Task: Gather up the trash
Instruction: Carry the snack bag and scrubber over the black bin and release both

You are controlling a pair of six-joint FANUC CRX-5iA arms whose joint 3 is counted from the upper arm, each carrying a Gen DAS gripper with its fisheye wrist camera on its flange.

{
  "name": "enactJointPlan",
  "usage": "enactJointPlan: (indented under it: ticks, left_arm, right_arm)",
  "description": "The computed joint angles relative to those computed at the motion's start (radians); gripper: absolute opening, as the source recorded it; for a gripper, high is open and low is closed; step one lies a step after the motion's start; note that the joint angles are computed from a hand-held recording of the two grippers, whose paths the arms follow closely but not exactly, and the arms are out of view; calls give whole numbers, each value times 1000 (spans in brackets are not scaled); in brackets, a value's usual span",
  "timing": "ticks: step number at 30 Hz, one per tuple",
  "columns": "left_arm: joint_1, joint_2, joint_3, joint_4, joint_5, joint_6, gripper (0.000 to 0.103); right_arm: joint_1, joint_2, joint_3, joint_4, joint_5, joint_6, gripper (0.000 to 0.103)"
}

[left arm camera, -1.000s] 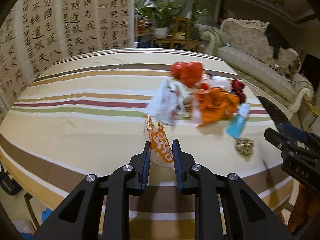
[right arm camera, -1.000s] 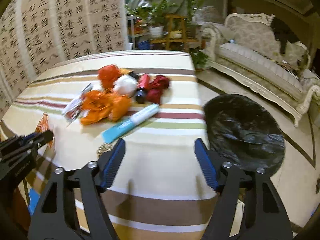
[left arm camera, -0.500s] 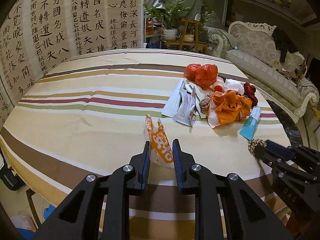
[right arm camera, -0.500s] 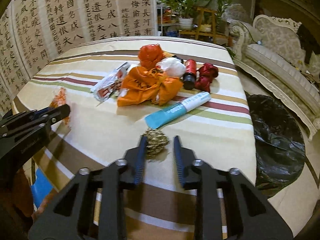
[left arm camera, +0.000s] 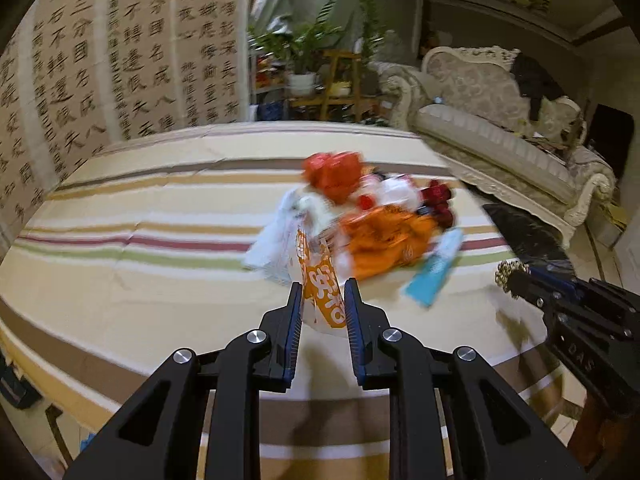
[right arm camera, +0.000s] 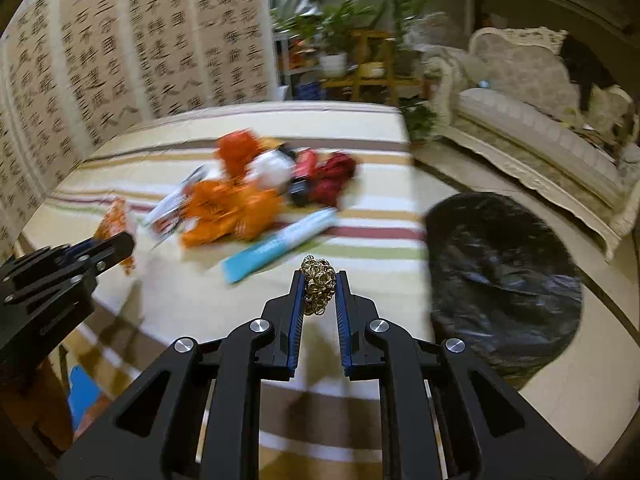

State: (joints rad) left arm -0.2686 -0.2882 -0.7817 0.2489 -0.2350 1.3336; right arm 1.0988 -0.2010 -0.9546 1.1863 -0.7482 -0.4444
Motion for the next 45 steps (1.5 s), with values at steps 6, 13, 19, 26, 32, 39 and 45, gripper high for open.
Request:
enactJointPlan:
  ticks: [6, 13, 19, 26, 32, 39, 45]
  left_arm:
    - [-123, 80, 61, 47, 66, -63, 22]
    - [-254, 223, 157, 148, 123, -166, 22]
    - [-304, 345, 311, -22, 55, -26, 22]
    - [-344, 435, 453, -219, -27, 169, 23]
    - [-368, 493, 546, -335, -94, 284, 24]
    - [-377, 514, 578, -351, -121, 305, 45]
    - [-377, 502, 572, -381, -112, 351, 58]
  right_arm:
    - [-33, -81, -58, -28, -100, -27, 15]
    - [-131, -147, -120, -49, -113, -27, 15]
    - [-222, -177, -161, -34, -79, -23, 15]
    - [-332, -186, -193, 3, -3, -37, 16]
    - [-409, -169, -197, 31, 52, -30, 17]
    - [-430, -168, -204, 38, 56, -57, 27]
    - [-413, -185, -205, 12, 24, -58, 35]
